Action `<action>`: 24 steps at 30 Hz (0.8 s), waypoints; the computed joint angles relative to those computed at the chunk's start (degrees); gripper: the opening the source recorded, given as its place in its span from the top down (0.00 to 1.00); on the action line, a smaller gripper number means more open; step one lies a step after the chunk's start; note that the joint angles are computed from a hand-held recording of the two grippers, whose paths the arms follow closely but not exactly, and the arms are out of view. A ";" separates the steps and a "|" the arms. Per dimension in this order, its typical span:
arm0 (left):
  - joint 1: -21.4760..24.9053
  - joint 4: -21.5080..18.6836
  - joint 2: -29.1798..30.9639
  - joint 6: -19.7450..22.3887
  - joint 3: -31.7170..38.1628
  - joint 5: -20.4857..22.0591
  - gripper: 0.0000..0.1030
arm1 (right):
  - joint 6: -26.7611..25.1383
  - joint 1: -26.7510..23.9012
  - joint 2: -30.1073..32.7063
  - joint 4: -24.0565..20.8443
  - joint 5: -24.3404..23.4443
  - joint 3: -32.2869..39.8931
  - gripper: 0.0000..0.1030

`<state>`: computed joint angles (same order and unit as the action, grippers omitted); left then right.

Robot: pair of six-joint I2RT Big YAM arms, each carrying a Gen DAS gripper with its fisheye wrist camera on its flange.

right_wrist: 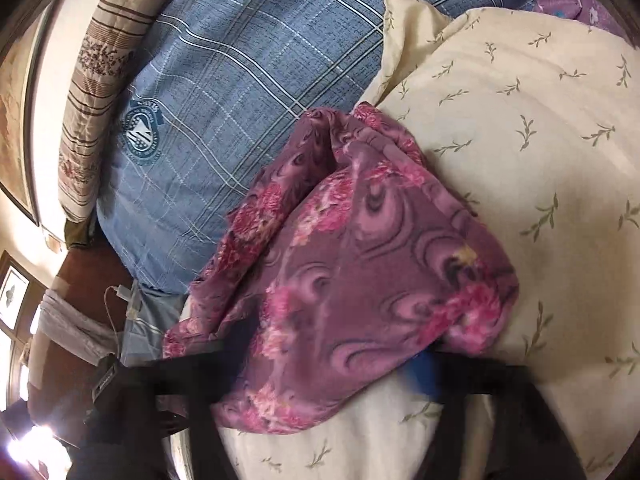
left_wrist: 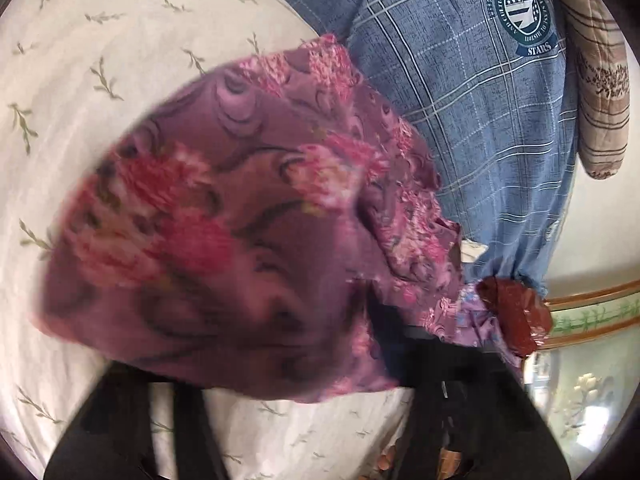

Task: Fold small clothes
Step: 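Press the folded shirt flat with the left gripper while the right gripper releases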

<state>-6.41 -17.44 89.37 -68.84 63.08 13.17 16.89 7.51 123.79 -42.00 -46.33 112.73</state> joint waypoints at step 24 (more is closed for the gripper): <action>-13.43 -12.42 -15.59 -1.51 -7.25 -18.76 0.88 | -5.60 -7.67 -17.67 3.63 -12.63 -21.71 0.96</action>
